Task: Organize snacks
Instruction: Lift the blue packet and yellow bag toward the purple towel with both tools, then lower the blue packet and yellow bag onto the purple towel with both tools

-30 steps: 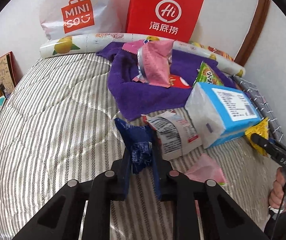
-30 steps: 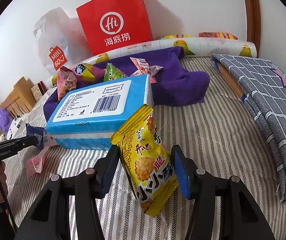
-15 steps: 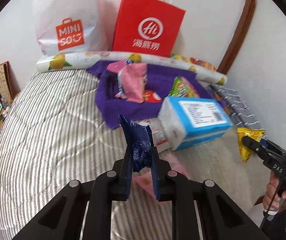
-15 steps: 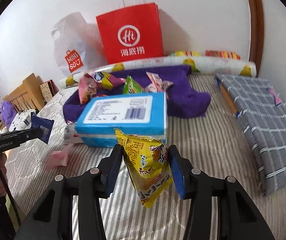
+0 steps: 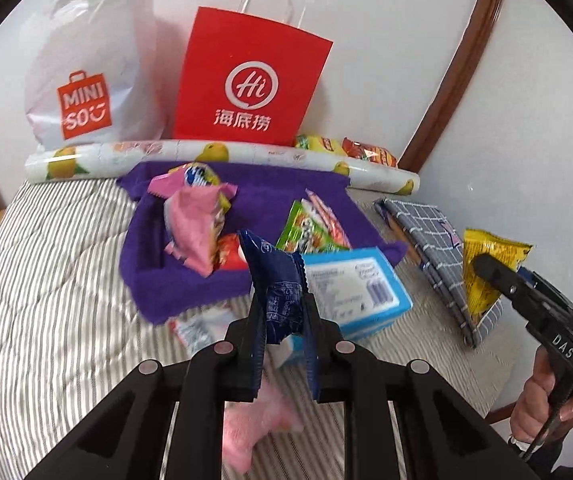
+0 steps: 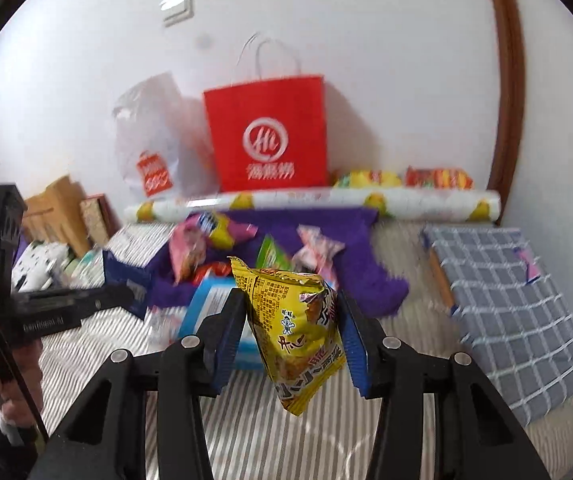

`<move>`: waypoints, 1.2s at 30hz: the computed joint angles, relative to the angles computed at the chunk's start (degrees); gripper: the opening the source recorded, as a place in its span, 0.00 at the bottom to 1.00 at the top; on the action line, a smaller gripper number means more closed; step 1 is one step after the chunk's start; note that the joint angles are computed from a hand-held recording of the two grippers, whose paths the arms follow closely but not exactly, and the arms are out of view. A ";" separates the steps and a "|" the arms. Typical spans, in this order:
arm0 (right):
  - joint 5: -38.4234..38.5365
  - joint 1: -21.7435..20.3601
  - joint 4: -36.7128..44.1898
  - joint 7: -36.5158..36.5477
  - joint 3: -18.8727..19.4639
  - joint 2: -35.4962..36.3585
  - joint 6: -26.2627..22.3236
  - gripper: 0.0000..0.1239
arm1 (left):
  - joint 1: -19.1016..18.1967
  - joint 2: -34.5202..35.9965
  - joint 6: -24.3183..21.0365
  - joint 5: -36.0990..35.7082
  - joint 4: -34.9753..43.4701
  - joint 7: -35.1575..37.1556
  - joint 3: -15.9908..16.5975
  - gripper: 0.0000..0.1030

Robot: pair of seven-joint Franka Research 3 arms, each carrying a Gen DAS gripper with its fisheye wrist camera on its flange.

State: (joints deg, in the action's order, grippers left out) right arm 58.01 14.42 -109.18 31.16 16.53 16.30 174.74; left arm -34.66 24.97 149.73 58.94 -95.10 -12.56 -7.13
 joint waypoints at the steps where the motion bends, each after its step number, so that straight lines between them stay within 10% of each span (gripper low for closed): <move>1: -0.85 0.50 0.90 1.19 -0.53 0.48 0.03 0.37 | 0.15 0.40 -0.18 -0.27 0.79 0.70 -0.04 0.16; 29: -29.77 4.18 42.04 29.93 -3.02 30.00 -7.63 0.37 | 2.17 13.37 -0.84 -10.16 21.70 14.74 5.73 0.16; 36: -32.58 4.57 48.25 35.41 -5.29 35.62 -14.16 0.37 | 2.34 16.56 5.44 -12.87 21.64 13.07 7.51 0.16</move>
